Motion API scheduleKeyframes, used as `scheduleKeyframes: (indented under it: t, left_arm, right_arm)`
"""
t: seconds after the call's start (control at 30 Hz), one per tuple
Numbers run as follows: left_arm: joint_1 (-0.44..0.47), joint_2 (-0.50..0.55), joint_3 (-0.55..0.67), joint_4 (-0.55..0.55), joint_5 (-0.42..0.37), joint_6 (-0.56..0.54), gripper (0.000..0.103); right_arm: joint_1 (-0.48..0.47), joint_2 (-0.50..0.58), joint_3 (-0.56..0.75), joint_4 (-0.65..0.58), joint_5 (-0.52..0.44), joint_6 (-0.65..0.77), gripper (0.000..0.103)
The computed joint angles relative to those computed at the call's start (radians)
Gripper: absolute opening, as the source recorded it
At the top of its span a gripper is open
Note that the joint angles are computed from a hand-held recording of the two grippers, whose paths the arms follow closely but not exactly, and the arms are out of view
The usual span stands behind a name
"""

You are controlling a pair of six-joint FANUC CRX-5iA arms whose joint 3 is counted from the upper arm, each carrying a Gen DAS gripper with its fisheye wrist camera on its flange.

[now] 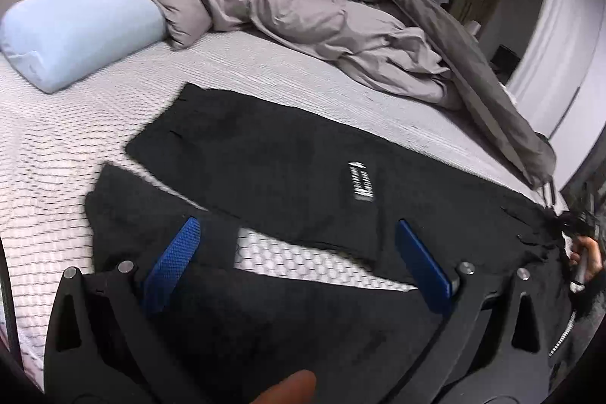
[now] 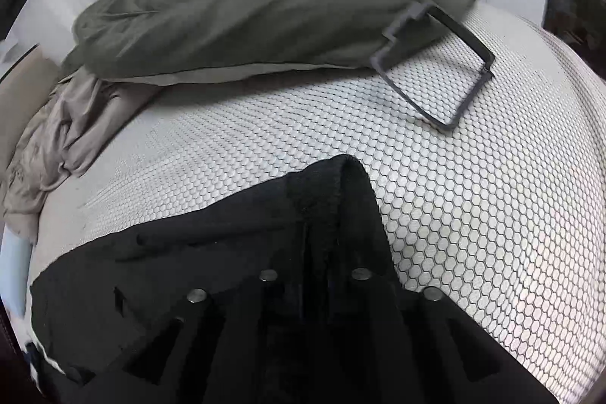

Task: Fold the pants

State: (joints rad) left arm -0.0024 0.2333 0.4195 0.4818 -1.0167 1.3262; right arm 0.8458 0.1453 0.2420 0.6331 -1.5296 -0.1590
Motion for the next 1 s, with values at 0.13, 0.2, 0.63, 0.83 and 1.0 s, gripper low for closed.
scheduleKeyframes:
  t: [0.13, 0.2, 0.63, 0.83, 1.0]
  left_arm:
    - [0.05, -0.056, -0.069, 0.03, 0.026, -0.011, 0.102]
    - [0.091, -0.096, -0.126, 0.065, 0.045, -0.023, 0.102]
    - [0.29, -0.206, -0.256, 0.104, -0.034, -0.061, 0.095]
    - [0.113, -0.217, -0.223, -0.061, 0.039, -0.187, 0.087]
    - [-0.091, -0.095, 0.0, -0.531, -0.039, -0.026, 0.026]
  right_arm:
    - [0.103, -0.044, -0.055, 0.114, -0.004, -0.098, 0.053]
    - [0.205, -0.056, -0.075, 0.201, -0.06, -0.185, 0.069]
    - [0.604, 0.001, -0.189, 0.359, -0.193, -0.726, 0.081]
    - [0.616, 0.028, -0.187, 0.35, -0.162, -0.752, 0.081]
    - [0.614, 0.039, -0.184, 0.359, -0.159, -0.717, 0.081]
